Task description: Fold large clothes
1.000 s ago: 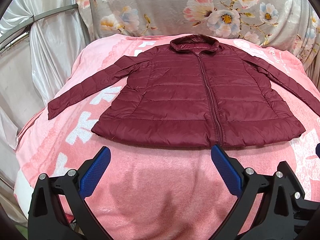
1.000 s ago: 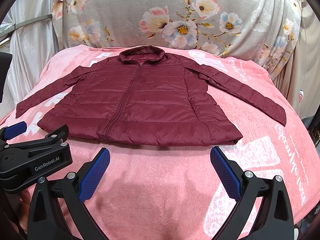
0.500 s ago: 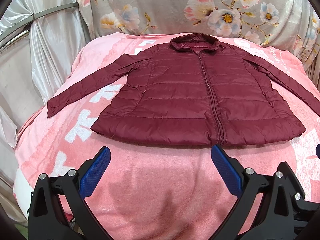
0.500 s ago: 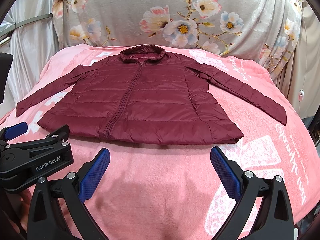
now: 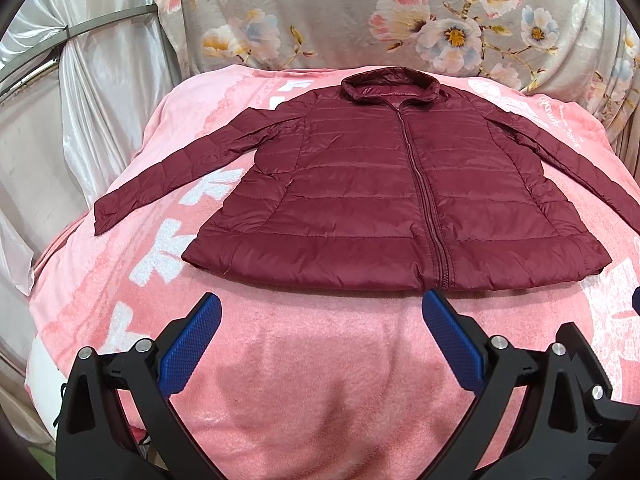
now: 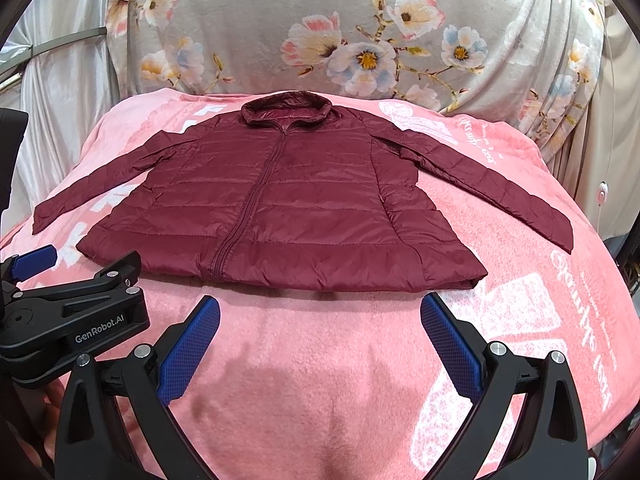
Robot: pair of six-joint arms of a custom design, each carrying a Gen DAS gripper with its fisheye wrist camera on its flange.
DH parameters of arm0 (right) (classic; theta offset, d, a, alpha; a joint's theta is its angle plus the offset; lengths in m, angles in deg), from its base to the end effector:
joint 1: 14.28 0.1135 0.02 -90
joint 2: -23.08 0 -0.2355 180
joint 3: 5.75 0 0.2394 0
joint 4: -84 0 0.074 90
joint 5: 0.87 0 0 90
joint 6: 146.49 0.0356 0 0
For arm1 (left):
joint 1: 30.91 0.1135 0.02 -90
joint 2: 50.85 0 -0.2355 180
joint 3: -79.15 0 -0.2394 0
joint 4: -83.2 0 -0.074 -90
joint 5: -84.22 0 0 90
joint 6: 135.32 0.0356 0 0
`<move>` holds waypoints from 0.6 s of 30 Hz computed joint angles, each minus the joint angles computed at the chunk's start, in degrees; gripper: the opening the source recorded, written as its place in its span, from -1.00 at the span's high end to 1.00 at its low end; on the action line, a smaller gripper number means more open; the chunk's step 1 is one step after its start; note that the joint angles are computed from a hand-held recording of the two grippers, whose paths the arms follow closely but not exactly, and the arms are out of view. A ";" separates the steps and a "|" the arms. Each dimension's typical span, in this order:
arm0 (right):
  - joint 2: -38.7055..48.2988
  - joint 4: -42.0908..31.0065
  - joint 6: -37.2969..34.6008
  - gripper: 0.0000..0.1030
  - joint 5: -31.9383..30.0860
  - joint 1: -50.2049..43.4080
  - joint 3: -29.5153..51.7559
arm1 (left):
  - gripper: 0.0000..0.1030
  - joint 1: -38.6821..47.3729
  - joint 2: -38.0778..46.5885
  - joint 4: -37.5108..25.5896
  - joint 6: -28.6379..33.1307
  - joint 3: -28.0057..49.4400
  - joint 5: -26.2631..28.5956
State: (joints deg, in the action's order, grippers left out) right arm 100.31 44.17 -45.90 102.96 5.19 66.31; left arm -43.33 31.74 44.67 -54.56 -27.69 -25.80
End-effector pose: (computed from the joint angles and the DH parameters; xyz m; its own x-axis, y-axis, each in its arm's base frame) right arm 0.2698 0.0864 0.2448 -0.6855 -0.0531 -0.7261 -0.0390 0.9986 -0.0362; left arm 0.2934 -0.0521 0.2280 -0.7124 0.0024 -0.7018 -0.1380 0.9800 0.1434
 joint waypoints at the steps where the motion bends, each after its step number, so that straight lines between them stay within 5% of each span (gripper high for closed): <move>1: 0.10 -0.15 -0.02 -0.90 -0.09 -0.07 0.13 | -0.90 0.17 0.21 0.25 0.07 0.03 0.19; 18: 0.32 -0.19 -0.14 -0.90 -0.32 -0.28 0.22 | -0.90 1.03 0.21 2.26 0.17 -2.25 0.94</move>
